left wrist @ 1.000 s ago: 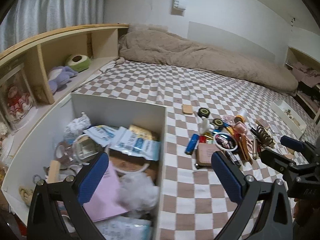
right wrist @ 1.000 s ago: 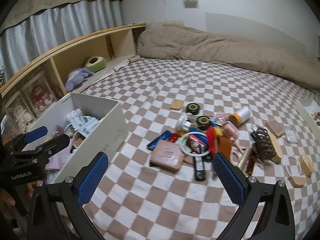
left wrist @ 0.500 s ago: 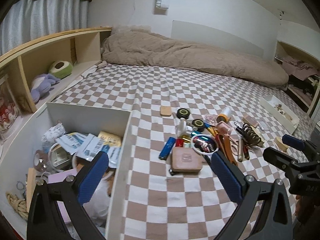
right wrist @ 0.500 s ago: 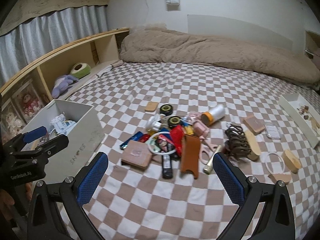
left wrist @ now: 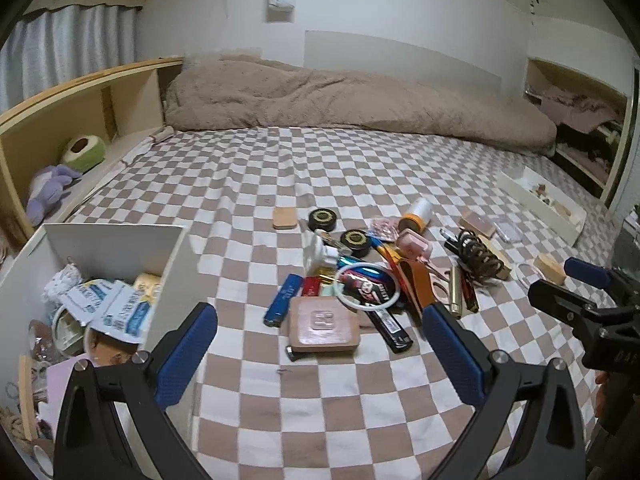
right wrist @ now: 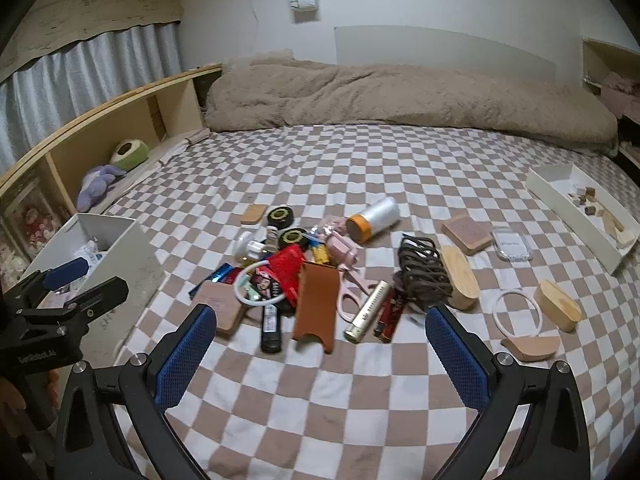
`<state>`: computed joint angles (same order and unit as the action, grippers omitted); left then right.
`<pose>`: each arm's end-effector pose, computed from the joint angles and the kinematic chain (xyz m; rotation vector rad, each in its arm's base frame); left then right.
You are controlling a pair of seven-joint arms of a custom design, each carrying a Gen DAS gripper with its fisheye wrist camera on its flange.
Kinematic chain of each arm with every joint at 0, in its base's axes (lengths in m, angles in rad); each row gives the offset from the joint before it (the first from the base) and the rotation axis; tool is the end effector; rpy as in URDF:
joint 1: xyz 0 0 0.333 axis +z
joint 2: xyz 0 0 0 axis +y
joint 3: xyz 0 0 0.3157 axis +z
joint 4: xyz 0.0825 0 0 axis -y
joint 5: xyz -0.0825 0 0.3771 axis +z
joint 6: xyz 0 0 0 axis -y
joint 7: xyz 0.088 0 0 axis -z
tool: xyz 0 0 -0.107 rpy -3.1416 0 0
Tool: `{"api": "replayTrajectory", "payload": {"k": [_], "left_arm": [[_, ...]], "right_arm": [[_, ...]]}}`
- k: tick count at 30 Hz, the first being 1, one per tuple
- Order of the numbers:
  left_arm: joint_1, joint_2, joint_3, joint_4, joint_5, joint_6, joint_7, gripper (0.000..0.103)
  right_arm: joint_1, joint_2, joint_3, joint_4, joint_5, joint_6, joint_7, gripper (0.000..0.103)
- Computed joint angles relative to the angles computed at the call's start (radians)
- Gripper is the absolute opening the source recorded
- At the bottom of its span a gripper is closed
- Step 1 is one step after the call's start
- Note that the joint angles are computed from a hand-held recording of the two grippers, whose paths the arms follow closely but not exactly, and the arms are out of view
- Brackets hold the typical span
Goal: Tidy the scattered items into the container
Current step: 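Withdraw both tools from the box back toward the item pile, then grasp the square wooden pad with the left tool while the right tool grasps the red lipstick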
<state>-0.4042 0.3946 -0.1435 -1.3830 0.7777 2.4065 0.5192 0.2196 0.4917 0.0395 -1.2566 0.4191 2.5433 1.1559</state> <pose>0.6252 -0.3519 0.5651 -1.7936 1.5992 -0.7837 0.7237 0.1783 0.5739 -1.9354 1.2669 -0.4308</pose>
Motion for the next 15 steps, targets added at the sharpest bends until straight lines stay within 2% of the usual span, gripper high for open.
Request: {"api": "replayTrajectory", "payload": {"k": [15], "left_arm": [[-0.024,0.201,0.011,0.189,-0.110,-0.061,0.138,0.103]], "right_arm": [[-0.021,0.054,-0.005,-0.008,0.000,0.009,-0.017,0.103]]}}
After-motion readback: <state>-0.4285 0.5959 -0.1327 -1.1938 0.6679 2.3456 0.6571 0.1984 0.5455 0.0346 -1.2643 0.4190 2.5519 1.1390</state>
